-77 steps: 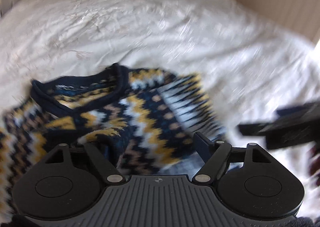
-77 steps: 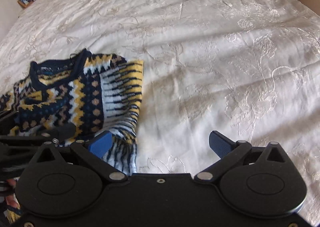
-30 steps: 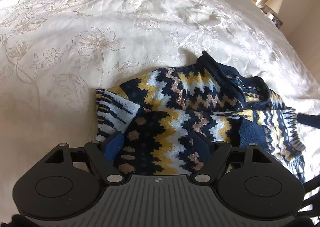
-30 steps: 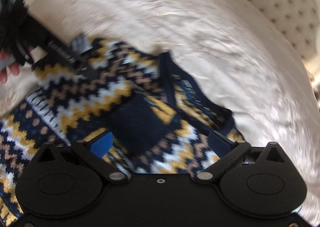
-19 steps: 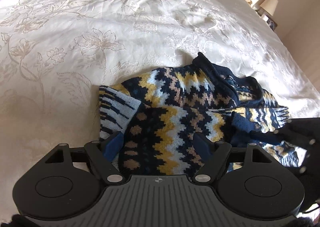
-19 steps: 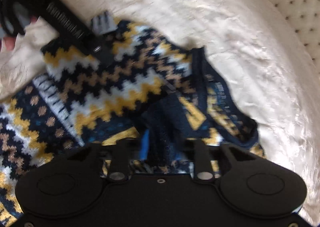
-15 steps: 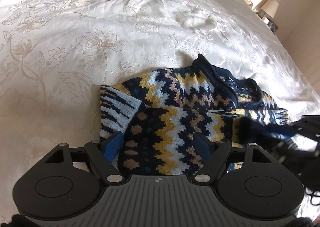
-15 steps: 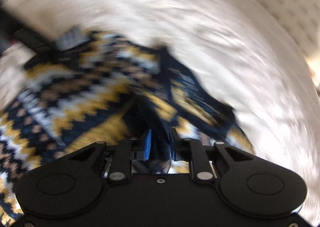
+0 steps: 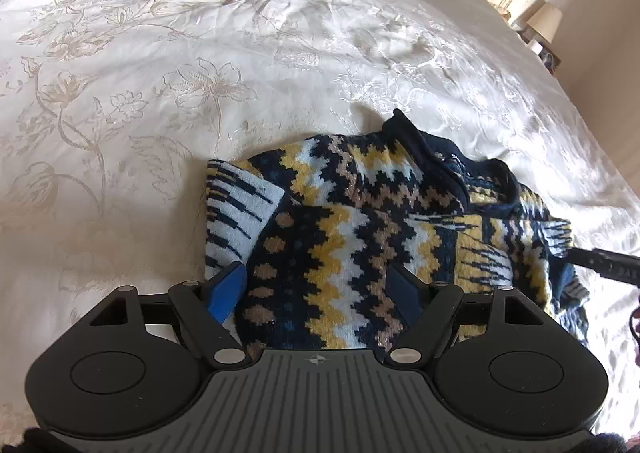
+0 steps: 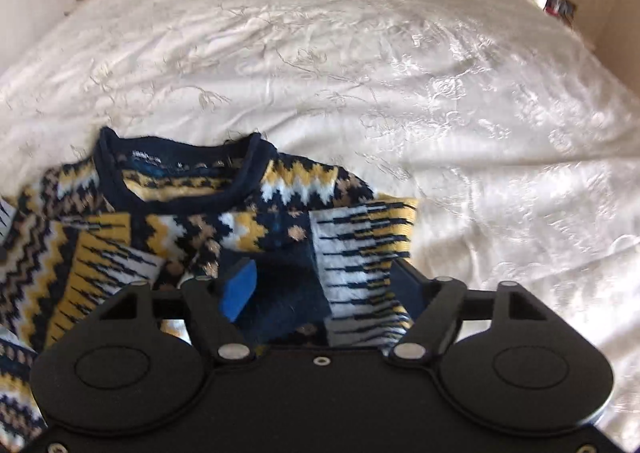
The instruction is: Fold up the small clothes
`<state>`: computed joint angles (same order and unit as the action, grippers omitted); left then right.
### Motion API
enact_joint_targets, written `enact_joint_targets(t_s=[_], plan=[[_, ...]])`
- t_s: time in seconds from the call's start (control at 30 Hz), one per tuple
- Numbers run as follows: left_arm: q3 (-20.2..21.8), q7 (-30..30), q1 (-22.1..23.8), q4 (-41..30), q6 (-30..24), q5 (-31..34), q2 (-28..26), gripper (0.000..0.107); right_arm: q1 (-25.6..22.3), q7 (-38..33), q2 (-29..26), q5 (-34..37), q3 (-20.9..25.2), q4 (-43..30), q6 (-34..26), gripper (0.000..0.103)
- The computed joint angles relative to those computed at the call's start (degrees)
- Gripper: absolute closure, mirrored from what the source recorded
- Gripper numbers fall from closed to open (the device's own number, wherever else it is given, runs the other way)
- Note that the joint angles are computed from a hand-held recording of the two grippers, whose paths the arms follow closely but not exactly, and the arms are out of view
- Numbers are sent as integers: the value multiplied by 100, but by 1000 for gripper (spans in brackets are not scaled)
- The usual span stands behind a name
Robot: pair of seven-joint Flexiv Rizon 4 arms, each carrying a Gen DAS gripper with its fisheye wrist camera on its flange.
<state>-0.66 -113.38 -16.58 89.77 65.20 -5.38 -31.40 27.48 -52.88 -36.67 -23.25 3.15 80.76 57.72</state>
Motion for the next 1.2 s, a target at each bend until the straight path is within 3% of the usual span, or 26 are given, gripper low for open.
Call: enact_joint_targets(t_s=[0.1,0.2,0.3,0.33,0.37,0.53,0.6,0.67,0.87,1.03,1.2], plan=[[-2,14,-7,29,-46,16,36,31,-312,-566,-201,551,447,-378,-187,24],[34,-47,-40,60,-44,56,68,31,-450,-895,-430,1071,684,-805,-614,31],[68,-155,-74,73,-39,95,89,31,-644,-1041,-589,1772,934,-1145,-987,58],[74,-175,-81,74,-42,114,98,31,-653,-1001,-605,1922,930,-1206,-1047,77],[76,-195,-87,83,-22,130,109,31,-657,-1025,-604,2027,931,-1235,-1053,84],[250,-569,-245,52,79,350,200,31,-511,-1515,-235,1904,751,-888,-232,87],[311,-682,-313,-33,96,500,208,31,-311,-1441,5,1506,416,-552,353,88],[290,-667,-322,-156,54,583,164,31,-147,-1104,129,1095,68,-330,558,88],[145,-375,-278,-547,-236,571,-157,31,-163,-681,-136,576,-50,-406,-295,88],[281,-255,-401,-714,-974,799,-203,31,-251,-665,-35,539,108,-157,-266,88],[146,3,-277,-545,-1051,791,-152,31,-243,-499,-117,570,120,-175,-555,88]])
